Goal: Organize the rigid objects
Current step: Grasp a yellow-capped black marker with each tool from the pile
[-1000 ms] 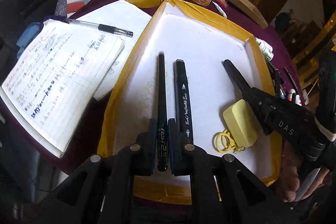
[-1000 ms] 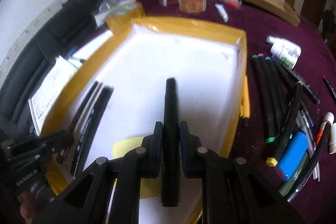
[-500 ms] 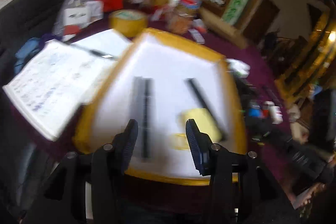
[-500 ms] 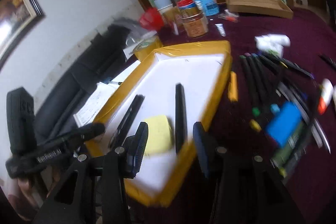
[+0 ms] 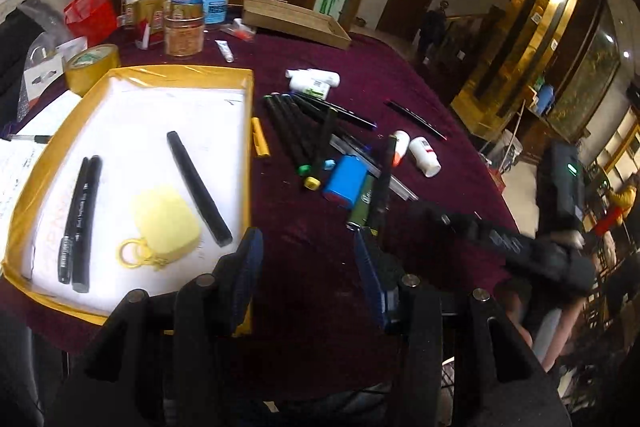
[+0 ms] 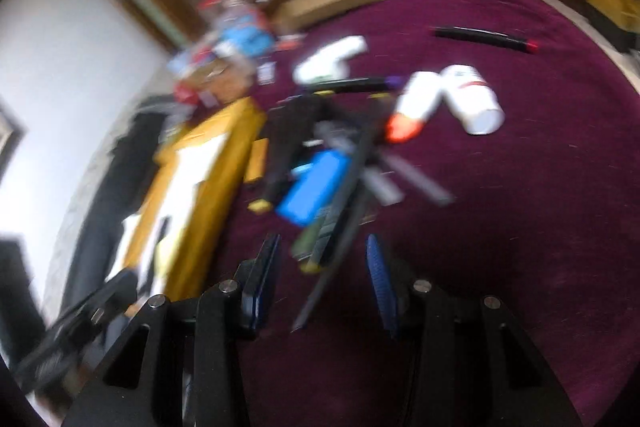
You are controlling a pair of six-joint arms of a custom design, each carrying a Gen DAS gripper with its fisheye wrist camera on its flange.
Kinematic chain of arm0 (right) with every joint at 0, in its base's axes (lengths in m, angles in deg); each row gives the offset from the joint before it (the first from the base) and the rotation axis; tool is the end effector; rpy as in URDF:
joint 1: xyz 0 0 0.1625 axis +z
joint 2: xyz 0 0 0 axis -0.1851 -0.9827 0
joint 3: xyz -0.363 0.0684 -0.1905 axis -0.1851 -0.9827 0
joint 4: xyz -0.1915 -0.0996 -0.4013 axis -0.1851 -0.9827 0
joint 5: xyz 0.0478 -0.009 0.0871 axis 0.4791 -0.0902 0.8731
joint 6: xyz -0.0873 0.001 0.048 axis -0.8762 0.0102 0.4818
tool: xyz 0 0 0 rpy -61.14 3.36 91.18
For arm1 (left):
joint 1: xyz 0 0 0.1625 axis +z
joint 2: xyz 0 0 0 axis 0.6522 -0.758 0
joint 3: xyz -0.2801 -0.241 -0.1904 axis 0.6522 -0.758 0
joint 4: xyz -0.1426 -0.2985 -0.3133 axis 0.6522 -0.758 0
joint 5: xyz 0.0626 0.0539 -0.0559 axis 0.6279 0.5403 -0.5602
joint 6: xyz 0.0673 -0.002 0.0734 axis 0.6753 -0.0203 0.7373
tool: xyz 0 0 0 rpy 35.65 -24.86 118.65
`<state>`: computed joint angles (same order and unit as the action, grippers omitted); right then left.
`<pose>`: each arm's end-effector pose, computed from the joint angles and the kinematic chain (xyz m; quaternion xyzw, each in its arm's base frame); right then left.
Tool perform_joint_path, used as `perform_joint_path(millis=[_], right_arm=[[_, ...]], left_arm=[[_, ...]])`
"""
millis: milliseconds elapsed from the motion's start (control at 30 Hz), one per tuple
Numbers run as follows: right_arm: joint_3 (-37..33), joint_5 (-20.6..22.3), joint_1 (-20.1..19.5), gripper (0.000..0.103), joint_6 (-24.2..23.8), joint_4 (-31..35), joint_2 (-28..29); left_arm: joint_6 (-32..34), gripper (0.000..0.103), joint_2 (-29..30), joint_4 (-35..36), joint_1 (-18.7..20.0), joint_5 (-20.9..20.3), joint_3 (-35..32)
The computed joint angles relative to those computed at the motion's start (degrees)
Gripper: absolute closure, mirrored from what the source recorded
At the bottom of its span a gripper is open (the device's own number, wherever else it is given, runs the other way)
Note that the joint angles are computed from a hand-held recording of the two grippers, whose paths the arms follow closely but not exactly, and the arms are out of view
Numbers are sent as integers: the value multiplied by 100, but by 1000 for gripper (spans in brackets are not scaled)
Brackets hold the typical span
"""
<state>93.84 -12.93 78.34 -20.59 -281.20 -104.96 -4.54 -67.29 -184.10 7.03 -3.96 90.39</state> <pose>-0.0629 -0.4850 0.2237 -0.0976 -0.8949 0.4053 0.1591 -0.2719 -0.5556 -0.0396 0.3252 0.9155 -0.1916 0.1392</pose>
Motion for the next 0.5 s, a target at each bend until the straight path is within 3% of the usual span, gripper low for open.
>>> perform_joint_path(millis=[100,400,500], right_arm=[[-223,-130,44,66,78,192,90],[-1051,-1056,377,75,562,642,785],[-1110,-1478,482,82,530,388,937]], left_arm=[[-6,58,13,-35,-55,108,26],[-4,58,100,-90,-35,218,-69],[24,58,124,-31,-6,196,-145]])
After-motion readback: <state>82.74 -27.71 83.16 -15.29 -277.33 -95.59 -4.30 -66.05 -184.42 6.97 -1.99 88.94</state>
